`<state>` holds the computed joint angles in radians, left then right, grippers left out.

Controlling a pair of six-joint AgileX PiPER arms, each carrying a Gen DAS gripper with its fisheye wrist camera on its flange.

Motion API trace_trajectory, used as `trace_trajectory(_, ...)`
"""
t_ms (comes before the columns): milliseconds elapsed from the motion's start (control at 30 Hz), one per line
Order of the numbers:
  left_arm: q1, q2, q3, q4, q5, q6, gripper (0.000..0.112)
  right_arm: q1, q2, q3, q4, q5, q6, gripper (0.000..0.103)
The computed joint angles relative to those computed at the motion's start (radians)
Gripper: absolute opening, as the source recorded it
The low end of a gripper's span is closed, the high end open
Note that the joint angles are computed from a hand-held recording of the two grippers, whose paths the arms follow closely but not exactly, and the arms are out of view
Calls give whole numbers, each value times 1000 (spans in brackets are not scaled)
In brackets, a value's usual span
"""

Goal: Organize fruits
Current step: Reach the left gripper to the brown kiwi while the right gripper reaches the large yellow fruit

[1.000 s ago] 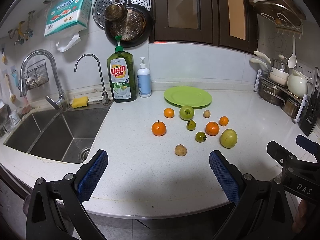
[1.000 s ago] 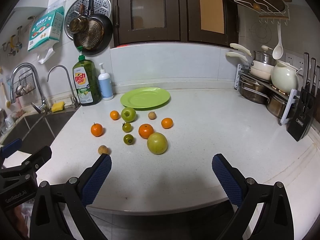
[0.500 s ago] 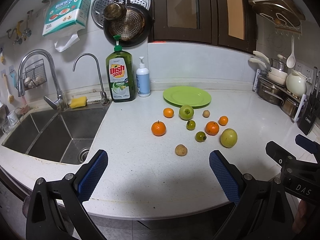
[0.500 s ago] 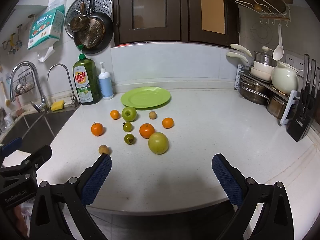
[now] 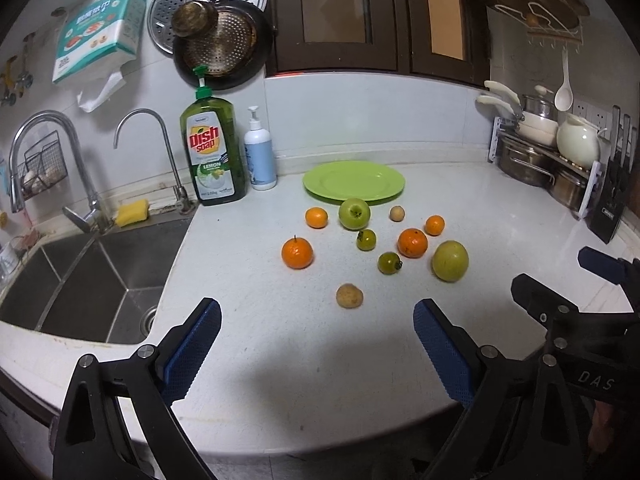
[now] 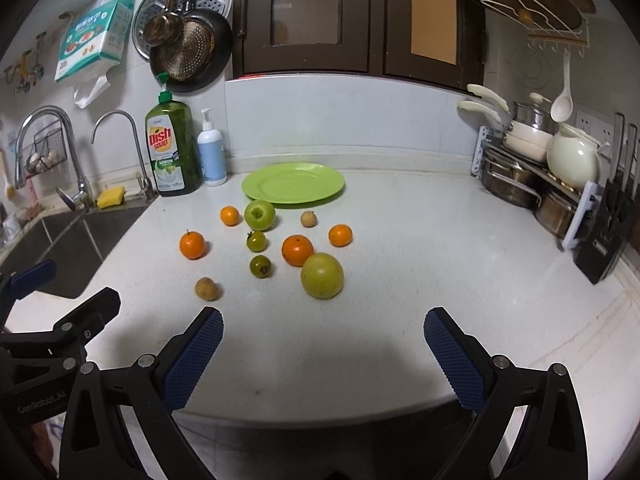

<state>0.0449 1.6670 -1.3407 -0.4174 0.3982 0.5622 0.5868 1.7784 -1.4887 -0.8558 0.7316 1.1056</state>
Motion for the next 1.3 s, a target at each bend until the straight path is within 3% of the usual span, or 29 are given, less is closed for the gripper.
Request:
trace_trajectory(233,-74,131,-146,284,-15,-297,91,-96,120,-144,133,-74,-246,102)
trace_trajectory(400,-117,244,-279,463,73,-508,87,-189,223,-273,379,-113,-538,100)
trace_trajectory(533,-142,308,-343,520,135,-586,82,-236,293,-355,552,-103,-732,94)
trace_trajectory(700,-145,385,-443,480,213,-562,79,-272,379,-475,691,-31,-882,87)
trace_trajectory(800,-144,431,-501,455,256,-535,71,-282,425,-534,738,13,-933,80)
trace_trajectory(1033,-129,526,-644,378,375,-455,59,-299,515,-671,793,119,-960,71)
trace_trajectory(1300,-119,574,-716,338,440,-414,43,-309,581,-782,830,194,-974,59)
